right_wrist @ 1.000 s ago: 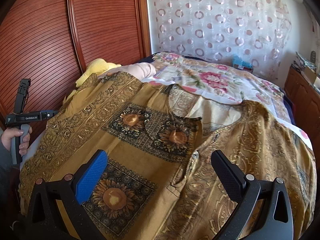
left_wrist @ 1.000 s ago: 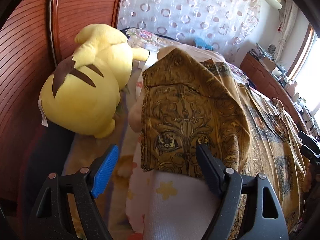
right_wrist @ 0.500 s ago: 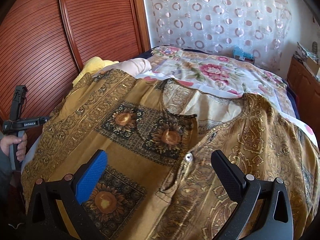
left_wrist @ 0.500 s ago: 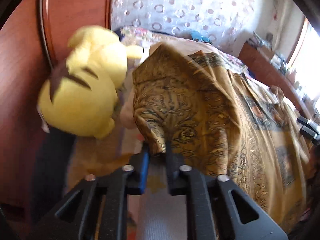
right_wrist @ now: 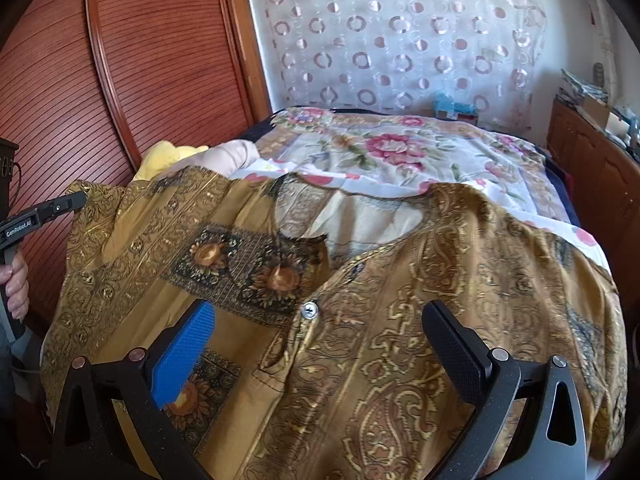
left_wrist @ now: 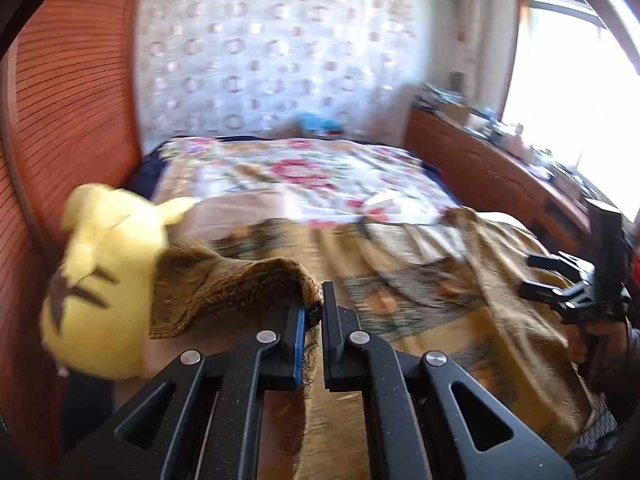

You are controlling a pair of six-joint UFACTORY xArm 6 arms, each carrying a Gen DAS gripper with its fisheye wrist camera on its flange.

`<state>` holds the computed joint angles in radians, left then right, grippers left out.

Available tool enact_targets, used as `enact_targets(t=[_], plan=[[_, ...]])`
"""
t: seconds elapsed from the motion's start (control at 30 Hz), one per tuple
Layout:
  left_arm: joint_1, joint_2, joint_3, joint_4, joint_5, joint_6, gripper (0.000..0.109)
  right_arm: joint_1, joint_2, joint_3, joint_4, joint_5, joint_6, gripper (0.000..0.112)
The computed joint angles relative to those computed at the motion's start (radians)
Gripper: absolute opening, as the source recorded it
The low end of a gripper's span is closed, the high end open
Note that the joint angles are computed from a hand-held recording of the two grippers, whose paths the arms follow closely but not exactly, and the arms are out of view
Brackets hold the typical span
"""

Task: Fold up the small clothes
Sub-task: 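Lift the held edge with the left gripper, fold it inward, release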

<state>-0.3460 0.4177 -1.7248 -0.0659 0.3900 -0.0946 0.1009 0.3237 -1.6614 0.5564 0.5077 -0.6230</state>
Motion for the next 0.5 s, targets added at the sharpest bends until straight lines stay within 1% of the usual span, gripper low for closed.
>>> enact_targets(t=[0.03, 0.13, 0.17, 0.2, 0.23, 0.27, 0.3, 0.33, 0.37, 0.43, 0.5], plan=[[-0.014, 0.014, -0.024, -0.046, 0.020, 0.052, 0.007, 0.000, -0.009, 0.011, 0.000, -0.010, 0.006, 0.103], [-0.037, 0.018, -0.044, -0.105, 0.060, 0.104, 0.008, 0.003, -0.040, 0.059, -0.008, -0.046, 0.026, 0.103], [-0.042, 0.011, -0.042, -0.135, 0.070, 0.125, 0.010, 0.006, -0.046, 0.071, -0.017, -0.057, 0.037, 0.103], [-0.045, 0.000, -0.032, -0.154, 0.073, 0.142, 0.017, 0.009, -0.052, 0.082, -0.023, -0.063, 0.044, 0.103], [-0.046, -0.013, -0.019, -0.152, 0.072, 0.141, 0.024, 0.012, -0.058, 0.094, -0.032, -0.069, 0.054, 0.103], [-0.045, -0.024, -0.007, -0.127, 0.067, 0.119, 0.025, 0.014, -0.061, 0.096, -0.041, -0.066, 0.064, 0.103], [-0.042, -0.033, 0.003, -0.103, 0.066, 0.099, 0.029, 0.017, -0.061, 0.099, -0.051, -0.067, 0.075, 0.103], [-0.036, -0.042, 0.013, -0.085, 0.066, 0.085, 0.036, 0.021, -0.060, 0.093, -0.058, -0.061, 0.083, 0.103], [-0.027, -0.052, 0.026, -0.076, 0.061, 0.076, 0.040, 0.028, -0.057, 0.091, -0.064, -0.062, 0.088, 0.103], [-0.015, -0.055, 0.033, -0.060, 0.060, 0.053, 0.043, 0.032, -0.036, 0.047, -0.067, -0.035, 0.090, 0.101], [0.002, -0.049, 0.028, 0.008, 0.070, -0.016, 0.045, 0.045, -0.014, 0.009, -0.054, -0.021, 0.080, 0.099]])
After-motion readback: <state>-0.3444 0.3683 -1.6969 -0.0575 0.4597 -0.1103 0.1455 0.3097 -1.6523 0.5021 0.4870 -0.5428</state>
